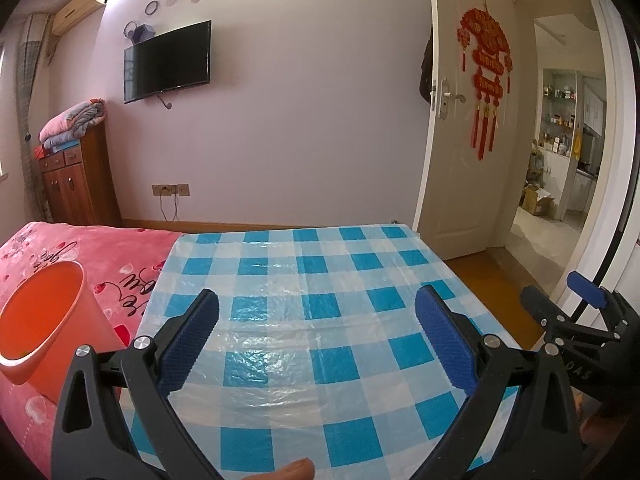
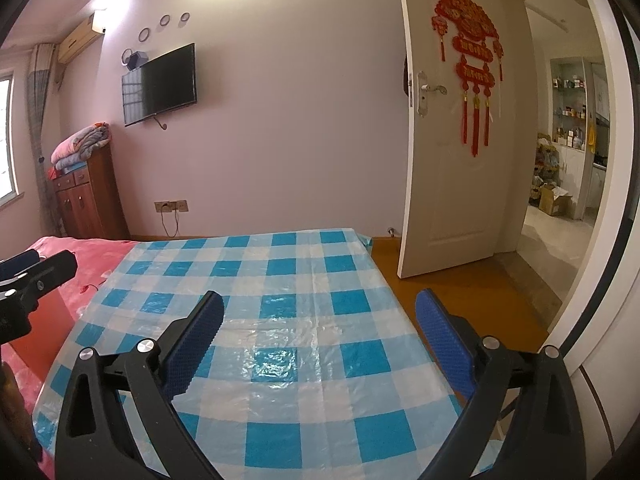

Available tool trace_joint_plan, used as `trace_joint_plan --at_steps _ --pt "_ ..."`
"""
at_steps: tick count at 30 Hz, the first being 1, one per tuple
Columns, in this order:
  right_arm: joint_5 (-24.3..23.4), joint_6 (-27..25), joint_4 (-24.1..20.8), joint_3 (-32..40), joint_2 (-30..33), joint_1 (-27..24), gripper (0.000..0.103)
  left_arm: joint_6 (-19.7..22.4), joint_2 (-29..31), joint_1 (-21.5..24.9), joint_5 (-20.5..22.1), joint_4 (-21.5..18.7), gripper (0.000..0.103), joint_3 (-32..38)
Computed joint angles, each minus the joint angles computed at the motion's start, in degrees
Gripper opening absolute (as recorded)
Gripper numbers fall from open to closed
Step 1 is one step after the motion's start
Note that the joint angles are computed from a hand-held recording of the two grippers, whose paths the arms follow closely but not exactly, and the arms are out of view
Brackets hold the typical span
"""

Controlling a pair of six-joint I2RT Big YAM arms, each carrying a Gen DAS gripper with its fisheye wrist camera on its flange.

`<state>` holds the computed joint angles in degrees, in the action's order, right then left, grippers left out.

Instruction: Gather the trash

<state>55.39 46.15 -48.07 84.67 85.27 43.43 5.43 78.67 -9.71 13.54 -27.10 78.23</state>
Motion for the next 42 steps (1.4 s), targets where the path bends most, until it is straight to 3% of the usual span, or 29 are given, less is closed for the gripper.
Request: trace_joint_plan --at_steps 21,42 --pt "-0.64 0.52 -1.11 0.51 0.79 0.14 0.096 -0.14 -0.1 0.63 1.2 0.1 0.099 -0.46" --pt "-7.87 -0.96 2.52 -0.83 3.21 -3.27 0.096 0.34 5.54 -1.04 -1.72 -0.92 0.099 1.24"
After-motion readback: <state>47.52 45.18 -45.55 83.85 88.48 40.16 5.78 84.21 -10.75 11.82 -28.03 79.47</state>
